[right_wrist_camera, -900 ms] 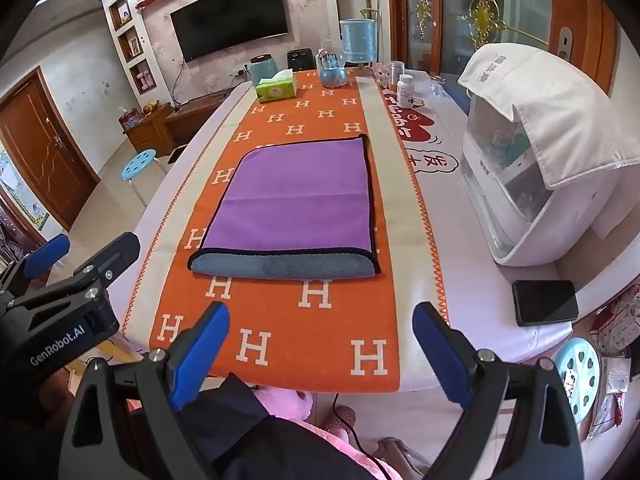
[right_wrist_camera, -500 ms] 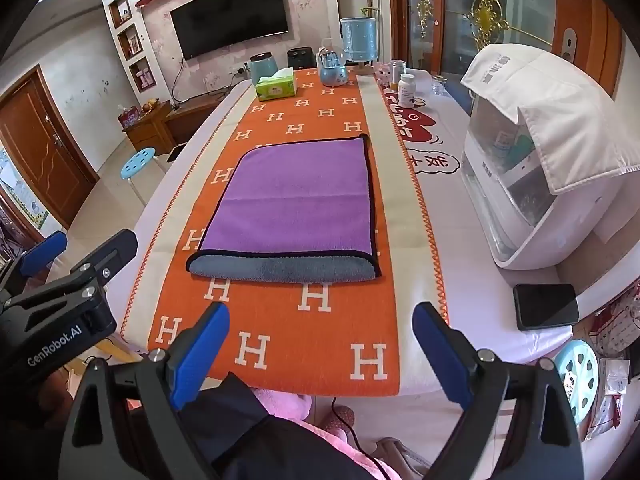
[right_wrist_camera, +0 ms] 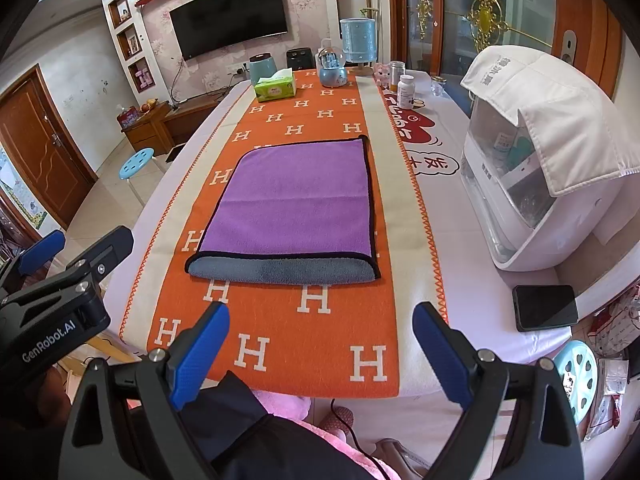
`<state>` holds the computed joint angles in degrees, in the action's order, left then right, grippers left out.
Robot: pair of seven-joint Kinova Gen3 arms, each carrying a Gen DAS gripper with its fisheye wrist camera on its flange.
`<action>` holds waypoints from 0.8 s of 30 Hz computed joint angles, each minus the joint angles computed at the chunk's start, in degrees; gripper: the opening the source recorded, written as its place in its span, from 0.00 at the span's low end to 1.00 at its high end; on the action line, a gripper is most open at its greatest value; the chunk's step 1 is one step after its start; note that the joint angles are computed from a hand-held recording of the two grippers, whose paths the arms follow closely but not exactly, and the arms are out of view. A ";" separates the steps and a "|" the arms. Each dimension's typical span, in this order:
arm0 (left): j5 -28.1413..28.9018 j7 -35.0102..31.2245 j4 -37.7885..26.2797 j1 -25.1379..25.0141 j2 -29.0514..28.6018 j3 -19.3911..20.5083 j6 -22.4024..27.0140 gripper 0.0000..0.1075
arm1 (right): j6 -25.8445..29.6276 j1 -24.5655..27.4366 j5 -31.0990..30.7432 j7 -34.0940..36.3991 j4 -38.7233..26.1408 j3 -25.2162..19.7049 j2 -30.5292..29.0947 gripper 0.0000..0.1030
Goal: Fold towel
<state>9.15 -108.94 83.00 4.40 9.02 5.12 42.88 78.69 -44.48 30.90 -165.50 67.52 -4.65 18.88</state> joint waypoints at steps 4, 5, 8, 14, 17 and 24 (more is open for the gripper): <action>-0.18 0.19 -0.21 0.06 0.04 -0.03 0.20 0.94 | -0.04 0.02 0.02 0.08 0.00 0.01 0.03 0.91; -0.27 0.30 -0.27 0.10 0.07 -0.05 0.24 0.94 | -0.02 0.02 0.01 0.10 -0.04 0.00 0.06 0.91; -0.13 0.14 -0.13 -0.02 0.05 -0.06 0.10 0.94 | -0.03 0.00 0.04 0.11 -0.05 0.01 0.09 0.91; 0.75 -0.44 0.12 -0.55 0.01 -0.09 0.09 0.94 | 0.04 -0.04 -0.03 0.11 0.08 0.00 -0.03 0.91; 0.99 -0.80 0.36 -0.75 -0.27 -0.15 0.19 0.94 | 0.02 -0.05 0.02 0.01 0.44 -0.11 -0.32 0.91; 1.43 -1.47 1.26 -1.12 -0.85 -0.32 -0.03 0.94 | 0.14 -0.02 0.11 -0.19 0.97 -0.34 -0.83 0.91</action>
<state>10.58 -110.41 84.26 3.28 8.18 4.80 42.85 78.83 -44.49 31.01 -165.69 68.49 -4.99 18.05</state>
